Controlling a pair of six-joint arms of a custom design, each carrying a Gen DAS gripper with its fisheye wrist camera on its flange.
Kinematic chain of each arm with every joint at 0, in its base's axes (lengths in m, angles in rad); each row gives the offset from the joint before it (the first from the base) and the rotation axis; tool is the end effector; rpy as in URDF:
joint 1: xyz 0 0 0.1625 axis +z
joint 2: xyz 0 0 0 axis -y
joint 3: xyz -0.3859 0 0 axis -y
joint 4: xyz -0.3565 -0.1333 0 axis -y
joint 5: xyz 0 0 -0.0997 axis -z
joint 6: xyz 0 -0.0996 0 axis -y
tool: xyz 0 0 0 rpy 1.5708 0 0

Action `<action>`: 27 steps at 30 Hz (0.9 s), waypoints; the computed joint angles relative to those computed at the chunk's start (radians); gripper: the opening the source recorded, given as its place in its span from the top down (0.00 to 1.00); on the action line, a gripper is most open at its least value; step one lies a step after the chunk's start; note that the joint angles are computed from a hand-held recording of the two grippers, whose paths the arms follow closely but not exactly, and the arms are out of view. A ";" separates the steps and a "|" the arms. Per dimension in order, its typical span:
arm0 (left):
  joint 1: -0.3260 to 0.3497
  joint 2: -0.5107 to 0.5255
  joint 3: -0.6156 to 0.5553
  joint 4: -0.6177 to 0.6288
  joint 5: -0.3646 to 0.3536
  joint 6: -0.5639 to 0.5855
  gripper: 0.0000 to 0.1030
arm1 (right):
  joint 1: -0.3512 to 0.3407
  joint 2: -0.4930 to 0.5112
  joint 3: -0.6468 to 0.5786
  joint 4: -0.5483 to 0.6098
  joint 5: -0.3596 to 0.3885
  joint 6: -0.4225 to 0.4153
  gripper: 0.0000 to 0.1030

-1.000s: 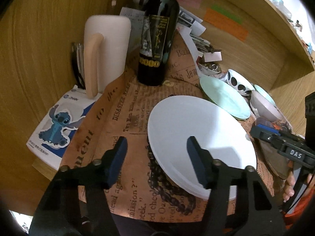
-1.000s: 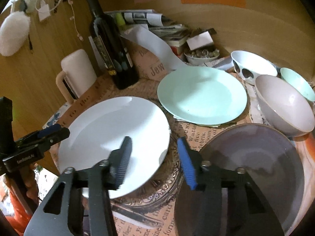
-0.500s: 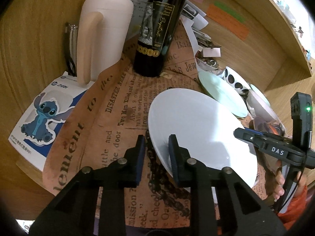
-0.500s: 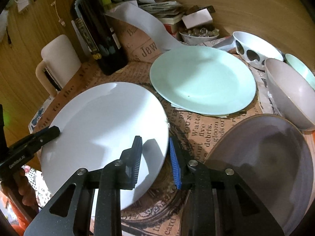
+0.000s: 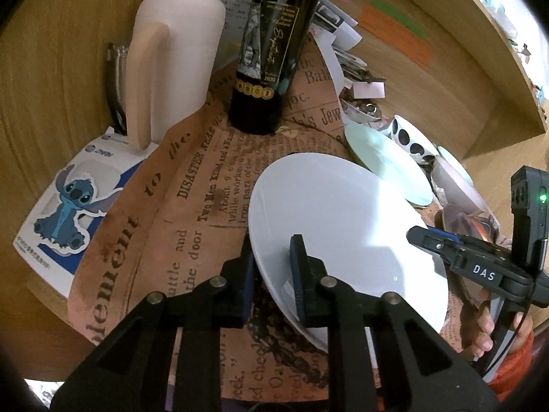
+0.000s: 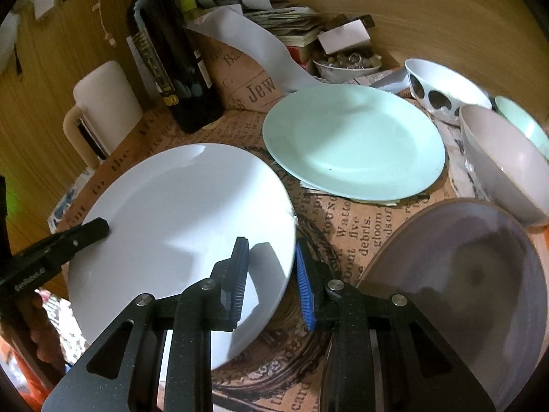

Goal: Organize plates and bowls
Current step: 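Grasp the rim of the large white plate with the left tool, then carry the white plate with the left tool over the dark brown plate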

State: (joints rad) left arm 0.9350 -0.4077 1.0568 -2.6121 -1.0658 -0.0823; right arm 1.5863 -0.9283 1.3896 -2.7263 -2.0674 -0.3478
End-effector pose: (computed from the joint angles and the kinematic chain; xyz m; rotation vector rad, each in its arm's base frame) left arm -0.3075 -0.7223 0.0576 0.6066 2.6436 -0.7494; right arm 0.0964 -0.6817 0.3093 0.2208 -2.4413 0.7685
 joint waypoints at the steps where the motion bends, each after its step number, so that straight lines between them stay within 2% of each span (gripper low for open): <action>1: -0.005 -0.001 0.006 -0.009 0.009 0.008 0.82 | -0.001 -0.002 0.002 0.000 0.005 0.003 0.77; 9: -0.020 -0.005 0.019 -0.024 0.014 0.003 0.81 | -0.004 -0.036 0.045 -0.044 0.030 0.009 0.77; 17: -0.048 -0.002 0.025 -0.071 0.012 0.018 0.81 | -0.002 -0.086 0.101 -0.131 0.050 -0.020 0.79; 27: -0.081 0.037 -0.030 -0.088 -0.009 0.028 0.82 | -0.012 -0.159 0.170 -0.213 0.070 -0.027 0.80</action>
